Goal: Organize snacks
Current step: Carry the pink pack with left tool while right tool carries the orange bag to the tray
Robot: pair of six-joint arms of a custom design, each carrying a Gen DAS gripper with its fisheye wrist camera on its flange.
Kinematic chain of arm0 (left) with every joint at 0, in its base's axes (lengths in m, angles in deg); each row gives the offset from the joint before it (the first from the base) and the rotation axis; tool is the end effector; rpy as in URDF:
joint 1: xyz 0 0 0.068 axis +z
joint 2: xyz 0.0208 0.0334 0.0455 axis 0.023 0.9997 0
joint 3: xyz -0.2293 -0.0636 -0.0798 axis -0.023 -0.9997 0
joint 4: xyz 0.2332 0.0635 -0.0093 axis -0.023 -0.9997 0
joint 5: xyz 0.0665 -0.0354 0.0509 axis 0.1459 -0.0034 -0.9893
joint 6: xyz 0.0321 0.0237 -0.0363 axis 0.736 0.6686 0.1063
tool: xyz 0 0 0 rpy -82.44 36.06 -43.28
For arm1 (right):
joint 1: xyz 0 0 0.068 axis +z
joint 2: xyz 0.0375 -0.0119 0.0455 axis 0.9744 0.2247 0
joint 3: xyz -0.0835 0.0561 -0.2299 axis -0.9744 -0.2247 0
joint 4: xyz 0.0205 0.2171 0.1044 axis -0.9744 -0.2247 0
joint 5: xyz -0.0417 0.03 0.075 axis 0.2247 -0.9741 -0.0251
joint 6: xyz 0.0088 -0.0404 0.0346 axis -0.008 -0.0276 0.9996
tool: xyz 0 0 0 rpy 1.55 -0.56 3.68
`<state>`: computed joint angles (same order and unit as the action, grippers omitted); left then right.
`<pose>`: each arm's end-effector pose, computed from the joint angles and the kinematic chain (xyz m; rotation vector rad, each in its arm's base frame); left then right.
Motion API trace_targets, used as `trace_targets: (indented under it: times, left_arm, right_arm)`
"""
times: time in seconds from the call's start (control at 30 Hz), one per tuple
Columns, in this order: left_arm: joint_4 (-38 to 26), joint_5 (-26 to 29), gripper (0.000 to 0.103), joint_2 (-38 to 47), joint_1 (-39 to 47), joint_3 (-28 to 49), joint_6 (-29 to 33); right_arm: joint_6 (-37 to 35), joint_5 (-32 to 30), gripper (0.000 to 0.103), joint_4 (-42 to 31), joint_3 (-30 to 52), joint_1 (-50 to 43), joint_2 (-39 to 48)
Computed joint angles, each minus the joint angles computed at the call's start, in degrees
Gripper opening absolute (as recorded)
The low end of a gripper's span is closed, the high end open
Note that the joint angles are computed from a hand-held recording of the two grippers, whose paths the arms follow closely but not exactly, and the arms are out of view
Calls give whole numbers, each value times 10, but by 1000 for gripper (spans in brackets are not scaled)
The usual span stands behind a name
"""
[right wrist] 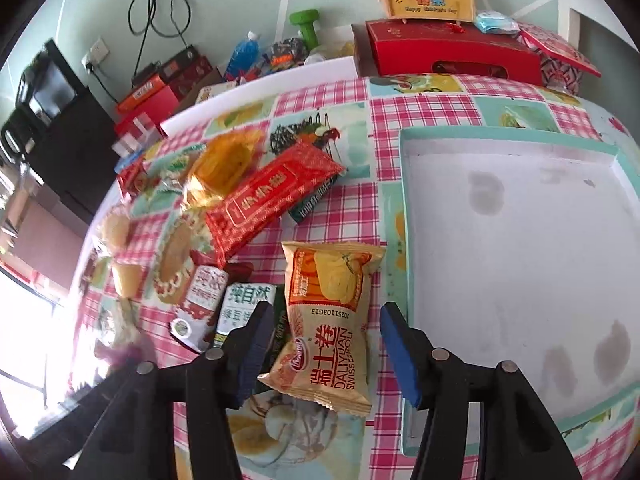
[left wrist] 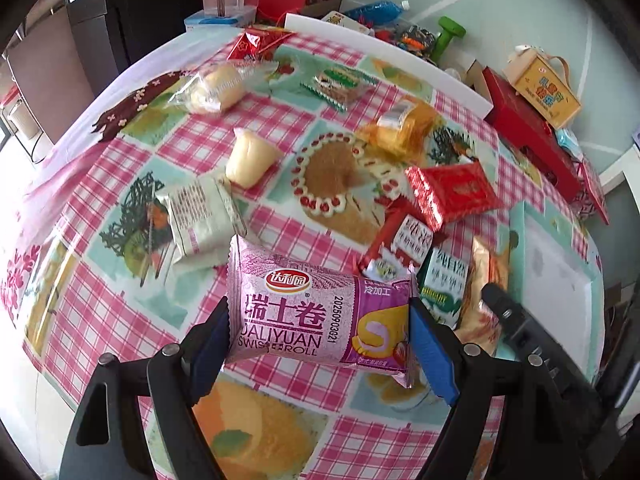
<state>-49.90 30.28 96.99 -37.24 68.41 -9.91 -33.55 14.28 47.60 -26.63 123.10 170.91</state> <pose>0.1650 -0.1212 0.1281 -0.5126 2.6914 -0.1508 0.1967 0.1909 0.0950 0.1123 2.6000 0.2458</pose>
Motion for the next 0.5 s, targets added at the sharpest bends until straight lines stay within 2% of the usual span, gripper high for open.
trace_targets:
  times: [0.13,0.2,0.37,0.5]
  left_arm:
    - [6,8,84,19,13,21,11]
    - [9,9,84,30,14,29,14]
    - [17,16,84,53,15,44,19]
    - [17,18,84,60,13,56,22]
  right_arm:
    - [0,-23,55,18,13,-3,39]
    - [-1,-10,40,-1,21,1,42]
    - [-2,-11,37,25,-1,-1,19]
    - [-2,-5,37,18,-8,6,-10]
